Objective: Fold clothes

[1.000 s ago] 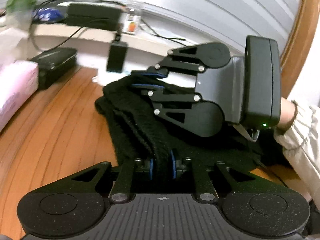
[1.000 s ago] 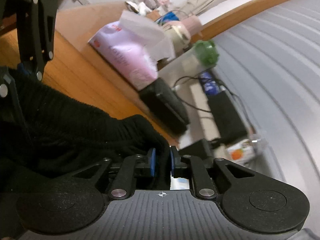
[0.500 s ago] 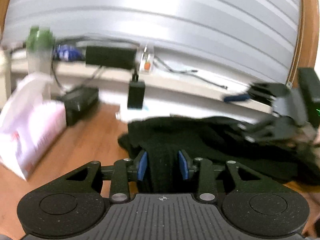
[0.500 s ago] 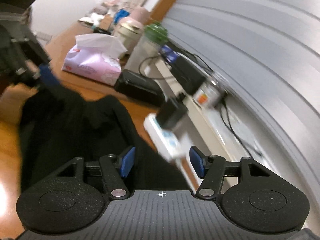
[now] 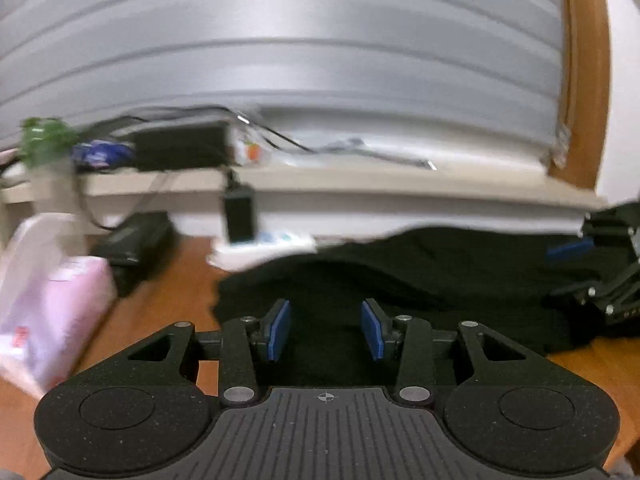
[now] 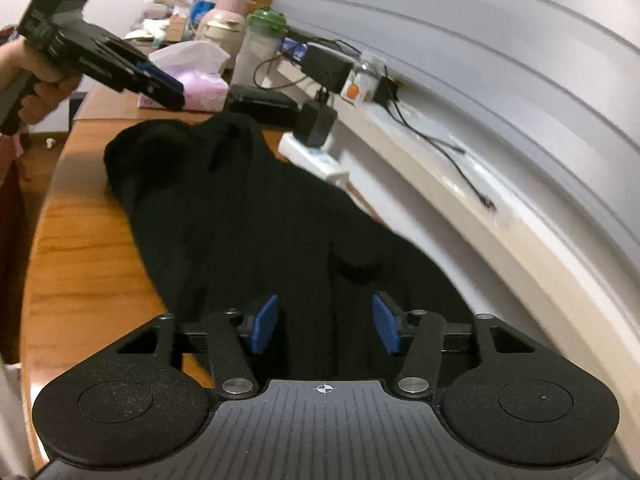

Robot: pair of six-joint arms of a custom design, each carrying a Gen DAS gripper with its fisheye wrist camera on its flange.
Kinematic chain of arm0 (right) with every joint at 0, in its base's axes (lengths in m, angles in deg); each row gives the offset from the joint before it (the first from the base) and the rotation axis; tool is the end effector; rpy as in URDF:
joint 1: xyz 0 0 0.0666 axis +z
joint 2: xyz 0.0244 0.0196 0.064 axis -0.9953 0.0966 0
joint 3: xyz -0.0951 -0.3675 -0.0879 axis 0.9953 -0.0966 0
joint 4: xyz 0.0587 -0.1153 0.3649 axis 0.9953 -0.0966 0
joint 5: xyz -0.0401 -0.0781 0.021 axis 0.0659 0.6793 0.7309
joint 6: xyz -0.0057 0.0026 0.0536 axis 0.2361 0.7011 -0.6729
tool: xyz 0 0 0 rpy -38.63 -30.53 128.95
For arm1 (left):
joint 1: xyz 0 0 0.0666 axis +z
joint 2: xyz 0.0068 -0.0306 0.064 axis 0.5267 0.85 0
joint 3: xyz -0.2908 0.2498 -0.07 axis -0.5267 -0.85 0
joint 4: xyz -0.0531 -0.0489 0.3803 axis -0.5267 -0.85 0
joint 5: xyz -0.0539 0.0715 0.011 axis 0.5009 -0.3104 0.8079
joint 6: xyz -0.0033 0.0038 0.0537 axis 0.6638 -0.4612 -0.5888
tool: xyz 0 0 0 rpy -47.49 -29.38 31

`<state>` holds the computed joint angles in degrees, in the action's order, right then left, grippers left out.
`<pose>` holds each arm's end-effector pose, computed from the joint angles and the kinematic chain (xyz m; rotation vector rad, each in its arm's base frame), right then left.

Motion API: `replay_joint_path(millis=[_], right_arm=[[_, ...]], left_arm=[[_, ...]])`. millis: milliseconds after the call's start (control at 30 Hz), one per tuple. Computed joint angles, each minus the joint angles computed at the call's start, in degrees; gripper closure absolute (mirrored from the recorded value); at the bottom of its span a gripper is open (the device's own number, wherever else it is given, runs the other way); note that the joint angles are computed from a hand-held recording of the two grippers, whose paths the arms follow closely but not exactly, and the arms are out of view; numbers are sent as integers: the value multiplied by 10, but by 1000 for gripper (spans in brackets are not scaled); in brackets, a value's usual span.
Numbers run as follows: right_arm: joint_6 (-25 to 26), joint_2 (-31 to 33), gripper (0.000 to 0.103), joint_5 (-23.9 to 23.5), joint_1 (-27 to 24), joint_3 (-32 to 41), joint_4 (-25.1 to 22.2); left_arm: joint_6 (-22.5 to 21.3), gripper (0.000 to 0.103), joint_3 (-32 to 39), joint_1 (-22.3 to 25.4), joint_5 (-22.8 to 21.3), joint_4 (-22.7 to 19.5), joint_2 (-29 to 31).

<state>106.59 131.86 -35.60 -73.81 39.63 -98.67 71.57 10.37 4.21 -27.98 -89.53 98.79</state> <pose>0.6181 0.1414 0.4831 -1.6303 1.4959 0.4510 0.4307 -0.2051 0.4867 -0.1729 2.0682 0.0632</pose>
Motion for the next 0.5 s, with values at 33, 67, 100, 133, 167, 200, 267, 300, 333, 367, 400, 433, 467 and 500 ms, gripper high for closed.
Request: replay_joint_path(millis=[33, 67, 100, 133, 167, 200, 267, 300, 333, 367, 400, 433, 467, 500], right_arm=[[2, 0, 57, 2, -2, -2, -3], [1, 0, 58, 6, -4, -4, -2], [0, 0, 58, 10, -6, -8, 0], [0, 1, 58, 14, -8, -11, 1], [-1, 1, 58, 17, -10, -14, 2], [-3, 2, 58, 21, -11, -15, 3], [-6, 3, 58, 27, -12, -15, 2], [-2, 2, 58, 29, -14, -17, 0], [1, 1, 58, 30, -15, -19, -1], [3, -1, 59, 33, -17, -23, 2], [2, -4, 60, 37, -17, -27, 8], [2, -6, 73, 40, -18, -31, 15], [1, -9, 86, 44, -19, -35, 22], [-4, -13, 89, 45, -20, -42, 37]], left_arm=[[-2, 67, 7, 2, 11, -6, 12], [-4, 69, 13, 4, 19, -11, 22], [-6, 72, 15, 5, 23, -12, 29], [-7, 74, 17, 7, 27, -14, 36], [-6, 74, 16, 9, 28, -16, 41], [-2, 75, 14, 11, 31, -17, 44], [6, 78, 9, 15, 39, -19, 45], [9, 79, 6, 16, 40, -19, 43], [12, 79, 2, 17, 41, -19, 42], [14, 80, -1, 18, 43, -18, 40], [15, 81, -3, 18, 45, -16, 38], [16, 82, -6, 19, 46, -15, 37], [17, 82, -8, 20, 48, -13, 35], [19, 82, -10, 21, 49, -12, 34]])
